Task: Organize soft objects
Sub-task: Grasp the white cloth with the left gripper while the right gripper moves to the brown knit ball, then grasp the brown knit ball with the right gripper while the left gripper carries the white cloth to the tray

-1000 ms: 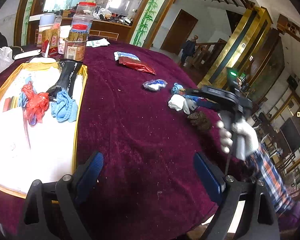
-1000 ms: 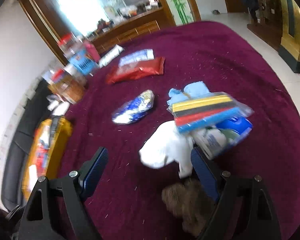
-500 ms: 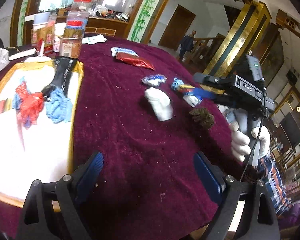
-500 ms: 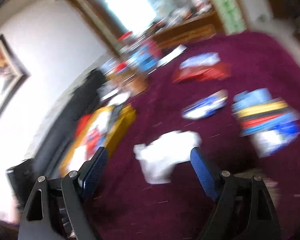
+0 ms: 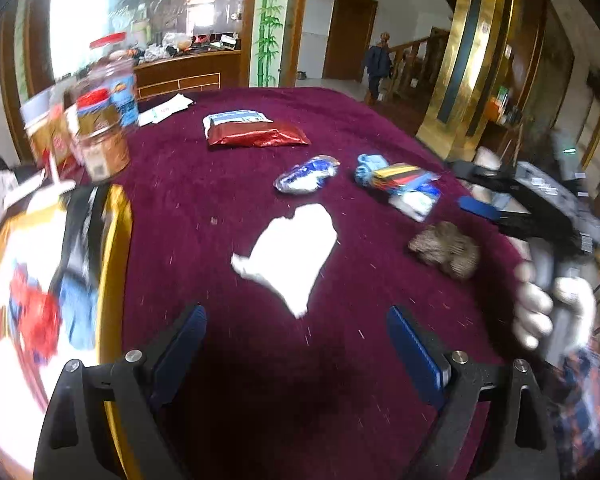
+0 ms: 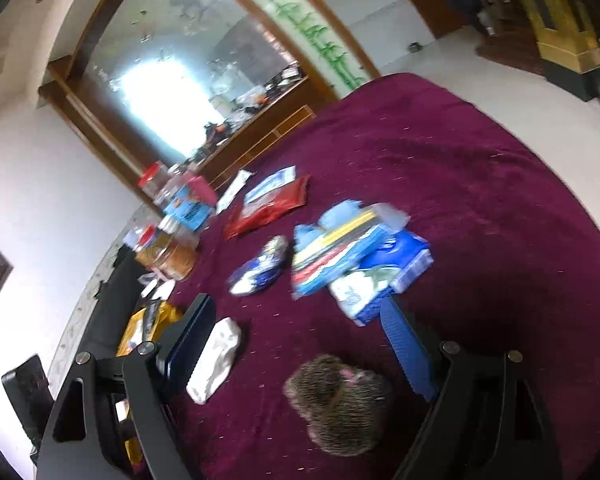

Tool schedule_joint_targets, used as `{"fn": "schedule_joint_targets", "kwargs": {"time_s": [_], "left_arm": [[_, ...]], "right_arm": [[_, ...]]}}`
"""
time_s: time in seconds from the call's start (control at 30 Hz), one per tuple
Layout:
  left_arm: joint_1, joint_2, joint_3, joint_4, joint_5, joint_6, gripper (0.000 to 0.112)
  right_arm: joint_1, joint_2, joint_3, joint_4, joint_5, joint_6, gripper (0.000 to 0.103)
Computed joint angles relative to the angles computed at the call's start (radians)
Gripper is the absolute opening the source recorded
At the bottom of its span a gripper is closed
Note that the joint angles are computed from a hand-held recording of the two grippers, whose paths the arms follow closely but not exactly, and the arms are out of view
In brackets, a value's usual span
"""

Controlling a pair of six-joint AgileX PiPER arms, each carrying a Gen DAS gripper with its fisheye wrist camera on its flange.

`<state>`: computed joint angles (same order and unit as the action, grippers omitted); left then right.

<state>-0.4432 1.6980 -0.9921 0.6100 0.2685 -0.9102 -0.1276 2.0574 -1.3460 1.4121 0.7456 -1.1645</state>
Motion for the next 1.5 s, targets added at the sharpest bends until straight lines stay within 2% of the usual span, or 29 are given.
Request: {"fn": "schedule_joint_targets", "kwargs": {"time_s": [0.17, 0.23, 0.37, 0.43, 0.53, 0.57, 0.6, 0.63, 0.67, 0.73, 0.83, 0.9, 1.1, 1.17, 1.23, 1.33, 1.37, 1.43, 1.5], "left_arm": [[0.006, 0.243, -0.273, -0.114, 0.119, 0.177, 0.093], [-0.005, 0.331, -0.38, -0.057, 0.192, 0.147, 0.093], [-0.01, 0.42, -0.489, -0.051, 0.244, 0.196, 0.093], [0.008, 0.443, -0.513, -0.149, 0.229, 0.295, 0.093], [0.03, 0.438, -0.498, -0.22, 0.188, 0.351, 0.09], [0.037, 0.431, -0.487, -0.251, 0.173, 0.377, 0.077], [0.038, 0.423, -0.473, -0.261, 0.155, 0.38, 0.07], [0.033, 0.414, -0.468, -0.231, 0.162, 0.356, 0.04], [0.032, 0.409, -0.468, -0.239, 0.164, 0.365, 0.018], [0.05, 0.366, -0.421, -0.32, 0.126, 0.418, 0.016], [0.052, 0.289, -0.329, -0.3, 0.056, 0.371, 0.016], [0.061, 0.23, -0.26, -0.365, 0.009, 0.415, 0.016], [0.101, -0.042, 0.058, -0.95, -0.156, 0.904, 0.016], [0.128, -0.123, 0.133, -1.15, -0.161, 1.083, 0.016], [0.175, -0.217, 0.212, -1.35, -0.146, 1.282, 0.016], [0.293, -0.355, 0.327, -1.622, -0.107, 1.582, 0.017], [0.354, -0.406, 0.37, -1.69, -0.086, 1.671, 0.017], [0.46, -0.482, 0.432, -1.711, -0.062, 1.73, 0.017], [0.564, -0.531, 0.474, -1.686, -0.04, 1.734, 0.017]], "right_arm": [[0.0, -0.02, 0.035, 0.011, -0.086, -0.001, 0.084], [-0.009, -0.017, 0.036, 0.018, -0.089, 0.002, 0.084], [-0.035, -0.011, 0.034, 0.018, -0.087, 0.027, 0.084], [-0.039, -0.001, 0.023, 0.013, -0.088, 0.051, 0.084], [-0.04, 0.012, 0.006, -0.028, -0.091, 0.102, 0.084], [-0.038, 0.016, 0.0, -0.04, -0.089, 0.115, 0.084], [-0.035, 0.02, -0.006, -0.055, -0.088, 0.127, 0.084], [-0.03, 0.022, -0.012, -0.071, -0.091, 0.137, 0.084], [-0.024, 0.022, -0.014, -0.083, -0.097, 0.144, 0.084], [-0.014, 0.024, -0.02, -0.117, -0.111, 0.165, 0.084], [-0.003, 0.034, -0.035, -0.168, -0.115, 0.206, 0.084], [0.002, 0.04, -0.043, -0.195, -0.12, 0.228, 0.084], [0.009, 0.079, -0.094, -0.272, -0.071, 0.299, 0.084], [0.025, 0.075, -0.103, -0.311, -0.067, 0.315, 0.084], [0.042, 0.067, -0.106, -0.35, -0.02, 0.33, 0.084], [0.095, 0.013, -0.055, -0.451, -0.055, 0.345, 0.084], [0.124, -0.011, -0.031, -0.52, -0.091, 0.375, 0.084], [0.185, -0.059, 0.022, -0.674, -0.187, 0.453, 0.084], [0.213, -0.078, 0.047, -0.772, -0.23, 0.514, 0.084]]}}
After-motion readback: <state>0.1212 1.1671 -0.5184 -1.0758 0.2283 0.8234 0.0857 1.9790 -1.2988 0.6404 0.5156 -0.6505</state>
